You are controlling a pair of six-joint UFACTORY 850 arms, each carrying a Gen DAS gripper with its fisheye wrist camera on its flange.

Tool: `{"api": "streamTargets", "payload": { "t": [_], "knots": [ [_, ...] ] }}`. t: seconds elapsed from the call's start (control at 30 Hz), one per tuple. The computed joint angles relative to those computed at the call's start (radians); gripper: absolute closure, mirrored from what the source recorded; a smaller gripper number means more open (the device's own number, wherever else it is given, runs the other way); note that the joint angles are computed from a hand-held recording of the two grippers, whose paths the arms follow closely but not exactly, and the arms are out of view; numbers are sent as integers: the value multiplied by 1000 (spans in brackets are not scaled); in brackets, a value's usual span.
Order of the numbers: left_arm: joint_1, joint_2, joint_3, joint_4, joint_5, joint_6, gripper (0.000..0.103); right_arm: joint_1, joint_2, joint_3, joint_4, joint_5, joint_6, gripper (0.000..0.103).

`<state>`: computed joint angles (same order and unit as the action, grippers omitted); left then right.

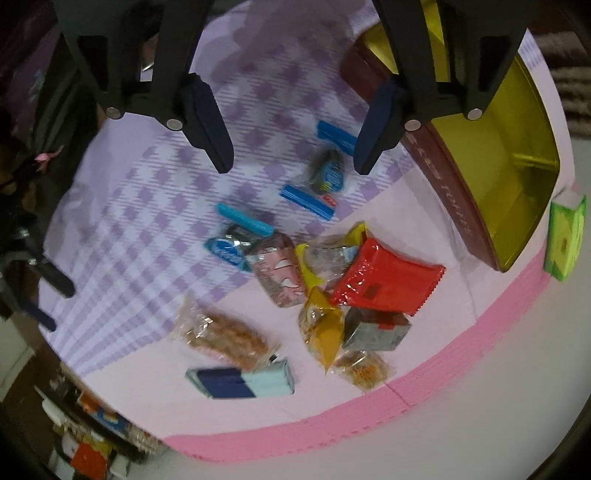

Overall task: Organize snacks
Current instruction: 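Grasp a blue-wrapped candy with the left gripper, then carry the blue candy toward the gold tray while the right gripper grasps a nut bar bag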

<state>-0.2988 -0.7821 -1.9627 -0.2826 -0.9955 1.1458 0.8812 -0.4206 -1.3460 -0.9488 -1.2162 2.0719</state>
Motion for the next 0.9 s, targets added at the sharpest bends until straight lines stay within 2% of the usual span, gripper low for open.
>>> {"api": "streamTargets", "payload": {
  "t": [0.07,0.33,0.4,0.43,0.5,0.53,0.63,0.77,0.9],
  "knots": [
    [0,-28,-44,3,-38,0,35,0,3,5,-1,5,8,0],
    [-11,-110,-144,62,-53,-32,38,-9,11,23,1,35,24,0],
    [-10,-151,-202,68,-90,-50,49,-10,10,20,4,35,21,0],
    [-10,-178,-240,74,-125,-64,60,-10,10,22,5,37,22,0],
    [-4,-205,-279,56,-160,-67,66,-11,12,24,6,42,24,0],
    [-5,-206,-278,61,-155,-71,71,-12,12,25,6,44,25,0],
    [-1,-186,-238,58,-108,-112,76,-15,14,27,10,51,26,0],
    [23,-69,-57,0,5,-158,76,-18,18,33,12,62,35,0],
    [55,43,102,-82,45,-191,76,-18,17,32,13,63,36,0]
  ]
}}
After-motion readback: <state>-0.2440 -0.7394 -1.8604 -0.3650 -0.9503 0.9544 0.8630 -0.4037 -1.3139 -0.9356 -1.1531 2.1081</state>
